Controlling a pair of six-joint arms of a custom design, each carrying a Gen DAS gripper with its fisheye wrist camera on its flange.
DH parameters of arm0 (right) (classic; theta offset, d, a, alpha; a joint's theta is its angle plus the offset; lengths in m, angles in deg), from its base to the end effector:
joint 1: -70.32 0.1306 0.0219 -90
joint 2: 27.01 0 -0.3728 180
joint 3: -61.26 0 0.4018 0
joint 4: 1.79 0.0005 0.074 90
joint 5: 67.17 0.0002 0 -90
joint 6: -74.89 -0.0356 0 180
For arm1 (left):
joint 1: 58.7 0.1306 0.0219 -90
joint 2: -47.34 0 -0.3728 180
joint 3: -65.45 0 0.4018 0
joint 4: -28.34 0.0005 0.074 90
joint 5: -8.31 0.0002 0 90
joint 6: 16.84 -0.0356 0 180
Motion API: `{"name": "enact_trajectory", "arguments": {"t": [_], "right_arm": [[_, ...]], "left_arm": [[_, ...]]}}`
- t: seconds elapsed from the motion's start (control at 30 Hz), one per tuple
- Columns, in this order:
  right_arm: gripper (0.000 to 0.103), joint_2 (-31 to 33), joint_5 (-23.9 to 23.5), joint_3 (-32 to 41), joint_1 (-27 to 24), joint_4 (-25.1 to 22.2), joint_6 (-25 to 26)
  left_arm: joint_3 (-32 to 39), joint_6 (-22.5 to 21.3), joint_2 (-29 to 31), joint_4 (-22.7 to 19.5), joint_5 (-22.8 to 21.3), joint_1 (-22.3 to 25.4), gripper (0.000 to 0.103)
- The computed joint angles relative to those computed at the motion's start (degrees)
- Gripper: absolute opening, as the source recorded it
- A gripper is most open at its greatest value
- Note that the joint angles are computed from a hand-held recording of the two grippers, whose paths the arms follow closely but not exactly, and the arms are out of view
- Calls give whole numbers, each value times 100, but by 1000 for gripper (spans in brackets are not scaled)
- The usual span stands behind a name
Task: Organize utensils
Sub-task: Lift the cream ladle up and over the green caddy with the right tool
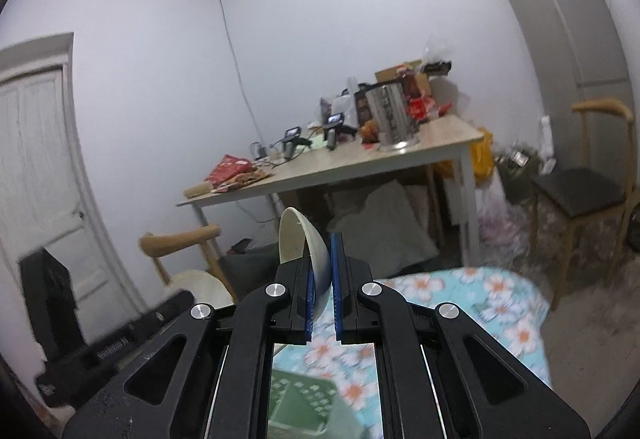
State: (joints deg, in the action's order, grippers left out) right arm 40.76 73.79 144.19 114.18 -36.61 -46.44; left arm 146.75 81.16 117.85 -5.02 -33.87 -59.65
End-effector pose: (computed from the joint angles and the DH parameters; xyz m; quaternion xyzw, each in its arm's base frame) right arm 0.2787 0.2287 0.5481 0.1658 0.7606 0.0386 0.6265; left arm 0.3820 -0.0332 0.5195 0.1778 0.7728 -0.3757 0.4796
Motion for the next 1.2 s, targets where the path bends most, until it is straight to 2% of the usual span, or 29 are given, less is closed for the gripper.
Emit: {"name": "enact_trajectory", "arguments": {"t": [0.07, 0.17, 0.3, 0.37, 0.4, 0.5, 0.67, 0.8, 0.97, 1.1, 1.2], "right_arm": [[6, 55, 184, -65, -49, 139, 96], [6, 57, 188, -236, -160, 384, 180], [6, 142, 321, -363, -213, 455, 228], [6, 223, 539, -338, -167, 534, 496], [6, 250, 721, -362, -103, 633, 697], [7, 264, 800, -412, -8, 777, 989], [8, 214, 1002, -681, 194, 1211, 1290], [9, 259, 778, -633, 182, 915, 991], [11, 253, 492, -612, 159, 498, 569], [11, 198, 354, -668, 172, 376, 256], [12, 129, 211, -749, 172, 450, 74]], "left_arm": [[-37, 157, 11, 275, -223, -120, 4], [-87, 277, 57, 581, -689, -315, 4], [-174, 666, 174, 1078, -1080, -453, 4], [-241, 836, 218, 1283, -1290, -538, 4], [-296, 853, 221, 1362, -1417, -599, 4], [-417, 585, 203, 1435, -1756, -812, 4], [-648, 135, 35, 1445, -1859, -1092, 4], [-775, -38, -84, 1381, -1809, -1183, 4], [-823, 73, -148, 1179, -1574, -1090, 4], [-878, 111, -264, 1054, -1362, -979, 4], [-861, -57, -315, 852, -1053, -863, 4]]}}
